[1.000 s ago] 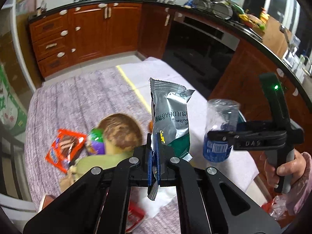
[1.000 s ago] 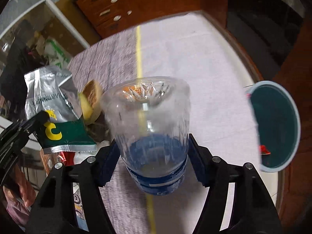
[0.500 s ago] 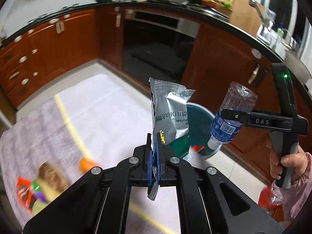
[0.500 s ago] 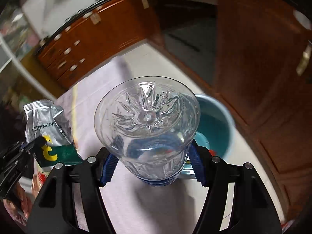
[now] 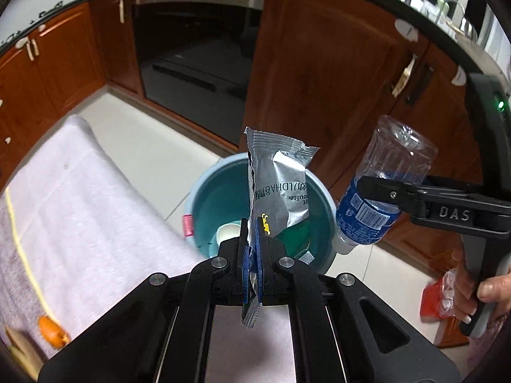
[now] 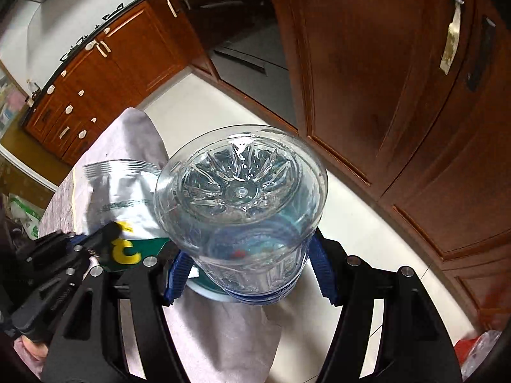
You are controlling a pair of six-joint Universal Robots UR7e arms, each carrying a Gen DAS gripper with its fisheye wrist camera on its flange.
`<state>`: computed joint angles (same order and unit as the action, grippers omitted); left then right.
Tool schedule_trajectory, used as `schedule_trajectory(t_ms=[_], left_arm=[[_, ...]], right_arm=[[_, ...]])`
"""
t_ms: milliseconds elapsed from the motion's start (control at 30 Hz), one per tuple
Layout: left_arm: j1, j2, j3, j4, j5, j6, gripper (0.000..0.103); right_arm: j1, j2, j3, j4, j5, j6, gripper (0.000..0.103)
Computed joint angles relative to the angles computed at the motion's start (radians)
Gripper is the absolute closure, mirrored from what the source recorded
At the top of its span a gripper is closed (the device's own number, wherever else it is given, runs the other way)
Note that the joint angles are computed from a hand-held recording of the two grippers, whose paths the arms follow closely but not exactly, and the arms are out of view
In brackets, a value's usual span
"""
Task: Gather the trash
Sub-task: 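Carry both over the teal bin while the left gripper releases the chip bag, then open the right gripper to drop the clear bottle into the bin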
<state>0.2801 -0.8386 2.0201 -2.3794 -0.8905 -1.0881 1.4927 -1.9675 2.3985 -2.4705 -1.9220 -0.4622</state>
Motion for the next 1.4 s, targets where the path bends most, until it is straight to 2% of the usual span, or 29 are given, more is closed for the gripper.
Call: schedule_trajectory(t_ms=[267, 300, 333, 400, 433, 567, 633, 800, 933, 1033, 1067, 1267, 1400], left_arm=[[0.085, 0.111, -0.059, -0.044, -0.059, 0.06, 0.096], [0.09, 0.114, -0.063, -0.034, -0.069, 0.058, 0.087], [0.094, 0.119, -0.067, -0.025, -0.075, 0.059, 0.066], [0.081, 0.129, -0.073, -0.012, -0.044, 0.051, 0.049], [0.071, 0.127, -0.068, -0.007, -0.021, 0.046, 0.047], [0.062, 0.097, -0.045, -0.008, -0.016, 0.024, 0.039], [0.055, 0.078, -0.033, 0.015, -0.009, -0.007, 0.029], [0.028, 0.023, 0.013, 0.049, 0.002, -0.069, 0.011], [0.004, -0.031, 0.056, 0.062, 0.005, -0.11, 0.007], [-0.015, -0.059, 0.075, 0.076, 0.003, -0.152, 0.005], [-0.02, -0.067, 0.08, 0.08, 0.0, -0.166, 0.004], [-0.056, -0.127, 0.122, 0.117, -0.001, -0.24, 0.004], [-0.095, -0.167, 0.144, 0.166, -0.004, -0.303, 0.004]], right_arm=[[-0.052, 0.076, -0.02, -0.043, 0.013, -0.005, 0.04], [-0.054, 0.083, -0.021, -0.045, 0.013, -0.005, 0.04], [-0.059, 0.084, -0.02, -0.043, 0.013, -0.01, 0.04], [-0.055, 0.103, -0.021, -0.052, 0.004, -0.007, 0.04], [-0.054, 0.111, -0.023, -0.054, 0.0, -0.007, 0.04], [-0.047, 0.15, -0.028, -0.06, -0.018, -0.006, 0.04], [-0.045, 0.172, -0.031, -0.06, -0.026, -0.004, 0.04], [-0.055, 0.208, -0.019, -0.064, -0.046, 0.0, 0.04], [-0.058, 0.233, -0.016, -0.045, -0.064, 0.019, 0.04], [-0.054, 0.231, -0.014, -0.035, -0.063, 0.041, 0.026], [-0.049, 0.229, -0.01, -0.045, -0.065, 0.041, 0.026], [0.011, 0.207, 0.002, -0.044, -0.109, 0.063, 0.018], [0.06, 0.181, 0.015, -0.031, -0.13, 0.072, 0.018]])
